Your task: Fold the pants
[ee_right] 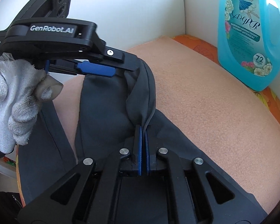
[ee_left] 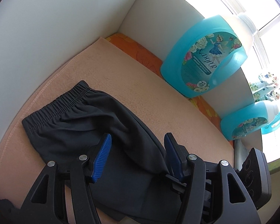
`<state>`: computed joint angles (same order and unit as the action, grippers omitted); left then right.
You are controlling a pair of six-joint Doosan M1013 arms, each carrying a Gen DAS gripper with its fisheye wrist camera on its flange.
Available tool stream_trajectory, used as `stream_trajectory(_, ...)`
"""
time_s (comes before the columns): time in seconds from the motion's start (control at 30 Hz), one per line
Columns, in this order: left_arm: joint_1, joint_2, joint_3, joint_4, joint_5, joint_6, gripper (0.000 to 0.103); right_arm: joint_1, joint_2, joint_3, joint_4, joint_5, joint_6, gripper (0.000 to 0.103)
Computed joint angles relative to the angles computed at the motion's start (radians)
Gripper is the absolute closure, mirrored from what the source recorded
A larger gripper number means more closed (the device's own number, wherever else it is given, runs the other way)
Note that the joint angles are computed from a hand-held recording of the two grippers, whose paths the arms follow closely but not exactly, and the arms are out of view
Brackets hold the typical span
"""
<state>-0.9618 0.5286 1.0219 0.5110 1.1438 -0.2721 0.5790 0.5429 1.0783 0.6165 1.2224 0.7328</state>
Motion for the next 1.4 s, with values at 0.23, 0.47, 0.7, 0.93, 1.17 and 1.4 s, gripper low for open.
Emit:
stream_trajectory(0.23,0.009,0.010,-0.007,-0.062,-0.049,0.015,0.041,0.006,-0.060,0.086,0.074,-0.008,-0.087,0.099)
stream_trajectory(0.47,-0.005,-0.017,0.087,-0.022,-0.175,-0.116,0.063,0.006,-0.092,0.125,0.108,0.000,-0.111,0.099)
stream_trajectory(0.7,-0.028,-0.019,0.099,0.050,-0.134,-0.156,0.094,0.002,-0.123,0.160,0.091,-0.028,-0.090,0.099)
stream_trajectory(0.93,-0.064,-0.043,0.133,0.180,-0.109,-0.236,0.098,-0.075,-0.181,0.204,0.049,-0.098,-0.125,0.040)
stream_trajectory(1.17,-0.073,-0.051,0.149,0.240,-0.121,-0.263,0.099,-0.122,-0.225,0.260,-0.213,-0.144,-0.111,0.040)
stream_trajectory(1.4,-0.068,-0.049,0.161,0.213,-0.145,-0.278,0.099,-0.112,-0.201,0.223,-0.374,-0.143,-0.081,0.040)
